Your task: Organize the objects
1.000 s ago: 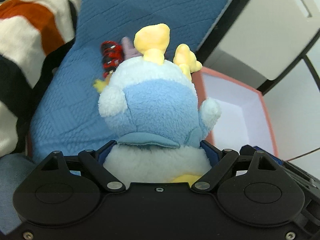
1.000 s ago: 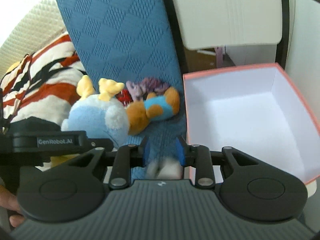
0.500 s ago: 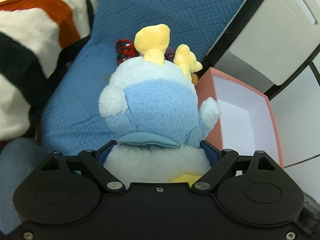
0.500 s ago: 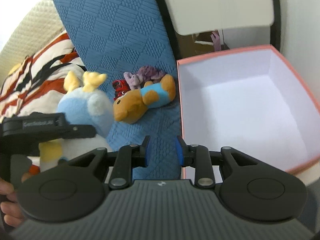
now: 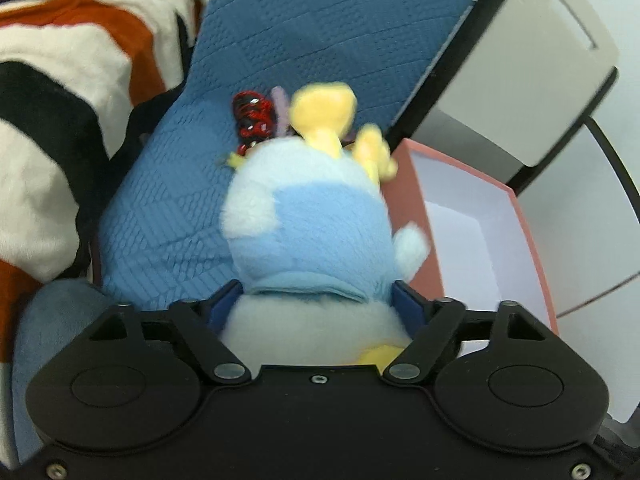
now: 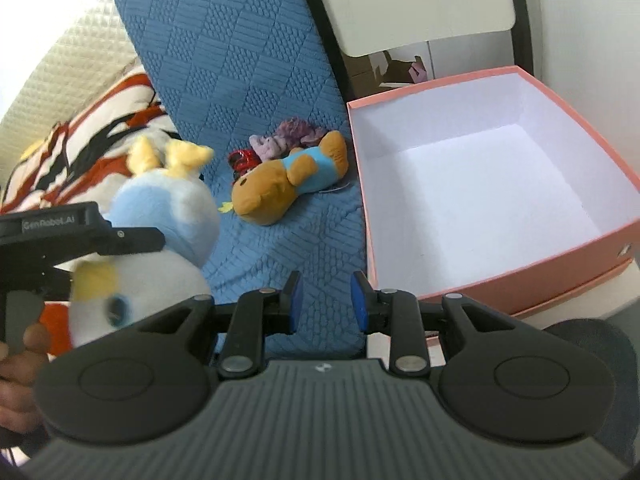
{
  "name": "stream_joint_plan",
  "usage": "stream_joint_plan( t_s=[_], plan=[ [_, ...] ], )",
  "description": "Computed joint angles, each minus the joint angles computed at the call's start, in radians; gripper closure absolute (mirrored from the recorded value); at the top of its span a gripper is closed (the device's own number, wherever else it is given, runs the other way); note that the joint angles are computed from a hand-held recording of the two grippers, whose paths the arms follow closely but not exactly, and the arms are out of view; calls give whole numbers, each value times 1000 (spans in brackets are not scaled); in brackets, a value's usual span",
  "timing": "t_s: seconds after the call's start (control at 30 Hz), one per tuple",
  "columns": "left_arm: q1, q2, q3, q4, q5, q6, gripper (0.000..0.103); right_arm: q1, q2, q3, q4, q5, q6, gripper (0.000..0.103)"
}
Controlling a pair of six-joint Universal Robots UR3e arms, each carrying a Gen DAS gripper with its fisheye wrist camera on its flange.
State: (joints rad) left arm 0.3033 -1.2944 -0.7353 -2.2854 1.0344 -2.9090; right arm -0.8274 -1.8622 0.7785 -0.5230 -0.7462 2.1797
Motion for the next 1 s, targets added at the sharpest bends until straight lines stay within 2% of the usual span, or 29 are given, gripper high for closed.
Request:
stream_joint_plan(
  t_s=[0.03, 0.07, 0.1, 0.13, 0.2, 0.23, 0.33, 0.47, 0.6, 0.7, 0.77, 0.83, 1.0],
  plan=[
    [14, -7, 27, -22, -30, 22, 49, -12, -4, -5, 19, 2, 1, 73],
    [26, -14, 52, -50, -65, 43, 54, -25, -8, -10, 38, 5, -2, 73],
    [24, -28, 70, -58, -91, 51, 54, -37, -12, -12, 53, 12, -6, 73],
    [-20, -46, 62, -5, -86, 17, 54, -46, -18, -6, 62, 18, -13, 73],
    [-140, -76, 33, 139, -6, -88, 55, -38, -41, 46, 0, 15, 15, 73],
    [-167, -77, 17, 176, 4, -112, 55, -22, -47, 75, -49, 6, 45, 73],
    [-200, -43, -67, 231, -8, -125, 49, -48, -36, 61, -3, 11, -14, 73],
    [-194, 47, -227, 253, 12, -127, 48, -73, -68, 130, 9, -7, -85, 73],
    [-134, 137, -388, 241, 40, -79, 47, -62, -116, 276, -14, -56, -140, 71],
    [-48, 188, -469, 209, 36, 2, 47, -29, -153, 385, -52, -116, -179, 69],
    [10, 209, -497, 184, 34, 63, 47, 5, -172, 438, -65, -157, -210, 61],
    [58, 221, -512, 160, 25, 117, 46, 50, -183, 485, -76, -195, -251, 59],
    [110, 224, -523, 123, 19, 208, 41, 205, -160, 509, -142, -258, -252, 47]
  ],
)
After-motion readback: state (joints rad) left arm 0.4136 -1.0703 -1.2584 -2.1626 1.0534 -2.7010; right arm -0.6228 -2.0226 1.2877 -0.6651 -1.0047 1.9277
